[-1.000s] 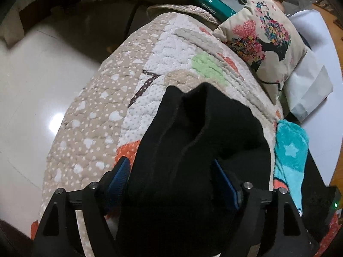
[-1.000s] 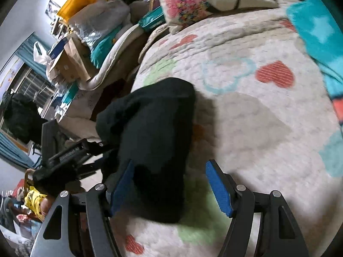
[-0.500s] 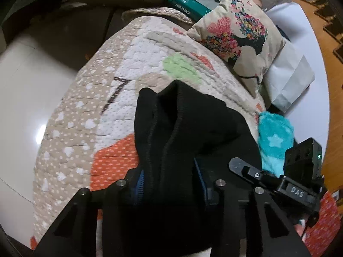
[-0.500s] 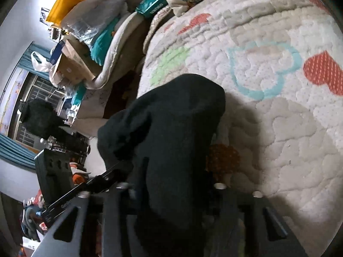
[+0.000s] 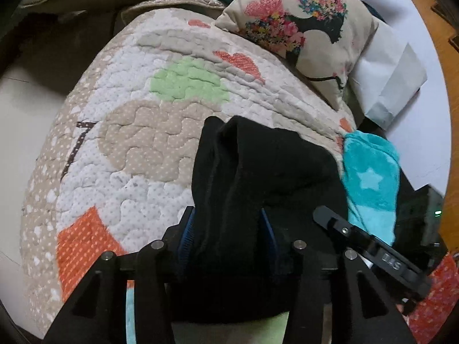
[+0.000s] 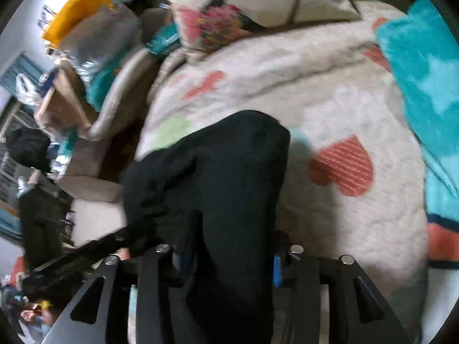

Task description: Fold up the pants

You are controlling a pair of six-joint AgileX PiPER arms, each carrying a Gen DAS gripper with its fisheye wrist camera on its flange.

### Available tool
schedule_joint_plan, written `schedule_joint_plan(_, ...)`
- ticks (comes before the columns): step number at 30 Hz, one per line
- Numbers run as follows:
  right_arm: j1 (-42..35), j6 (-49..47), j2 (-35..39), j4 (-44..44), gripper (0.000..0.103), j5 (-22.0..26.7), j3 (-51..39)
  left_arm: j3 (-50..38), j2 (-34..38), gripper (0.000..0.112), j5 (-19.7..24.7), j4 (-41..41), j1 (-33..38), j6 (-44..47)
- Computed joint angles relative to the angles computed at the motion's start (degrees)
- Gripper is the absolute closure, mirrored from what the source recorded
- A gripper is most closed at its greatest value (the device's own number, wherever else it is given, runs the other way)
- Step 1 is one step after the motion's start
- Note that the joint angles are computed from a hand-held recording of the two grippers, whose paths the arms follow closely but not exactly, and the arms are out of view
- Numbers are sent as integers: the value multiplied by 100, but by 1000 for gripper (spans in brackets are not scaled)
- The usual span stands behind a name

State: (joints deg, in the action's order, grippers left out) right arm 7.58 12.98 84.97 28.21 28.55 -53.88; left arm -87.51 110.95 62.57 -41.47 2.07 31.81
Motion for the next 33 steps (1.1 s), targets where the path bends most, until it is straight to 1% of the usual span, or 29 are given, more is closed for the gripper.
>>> schedule_joint_plan(1,-21,17,-110,17,49,-89,104,39,-108,67,-40,8,25,42)
schedule_joint_plan(2,-39,87,-163,-61,48,-78,98,40,-217,65,-80,-11,38,109)
schedule_joint_plan(3,-38,159,-203,-144,48,-80,75,-5,-265,59,-107,7,24,110)
schedule_joint_plan(5,-84,234,-305,-260,45,-110,86,-240,-252,54,-289,261,-163,-135)
schedule_joint_plan(6,-51,389,-342,-390,44,-139,86,-388,-200,53,-444,530,-321,-391)
schedule_joint_plan(7,-27,484,-377,-461,43,-175,104,-626,-45,53,-576,900,-513,-762)
schedule_joint_plan(8,4,582,-413,-554,43,-202,129,-952,200,53,-590,1226,-676,-1111)
schedule_joint_plan(10,89,897,-473,-905,43,-201,157,-1678,817,51,-430,1950,-919,-1791)
schedule_joint_plan(11,130,1042,-504,-1084,43,-202,172,-1898,1030,44,-338,2071,-929,-1958)
schedule_joint_plan(12,140,1062,-536,-1136,43,-213,207,-2097,1223,38,-243,2092,-910,-2072)
schedule_joint_plan(13,165,1161,-558,-1265,43,-204,207,-2194,1330,36,-203,2062,-867,-2124)
schedule_joint_plan(16,244,1574,-695,-1769,43,-166,183,-2006,1201,35,-215,1680,-667,-1914)
schedule_joint_plan(18,358,1974,-780,-2181,43,-142,153,-1709,938,35,-345,1662,-602,-1784)
schedule_joint_plan(21,629,2717,-1054,-2882,42,25,149,-972,279,35,-676,1694,-469,-1400)
schedule_joint_plan(22,717,2897,-1135,-3042,41,73,162,-619,-26,35,-835,1669,-393,-1219)
schedule_joint_plan(26,1383,4105,-1619,-3975,40,380,393,796,-1287,35,-1490,1364,-38,-466)
schedule_joint_plan(27,1521,4310,-1717,-4124,40,441,458,1189,-1634,35,-1750,1317,23,-297)
schedule_joint_plan(29,1997,5016,-1882,-4651,39,663,595,1984,-2395,35,-2302,1216,108,12)
schedule_joint_plan(30,2191,5285,-1916,-4845,39,760,628,2222,-2638,35,-2522,1189,96,67)
schedule_joint_plan(31,2484,5675,-1971,-5110,39,900,681,2596,-3015,34,-2838,1074,114,224)
schedule_joint_plan(33,2881,6231,-2061,-5458,39,1095,758,3041,-3511,22,-3279,1034,128,311)
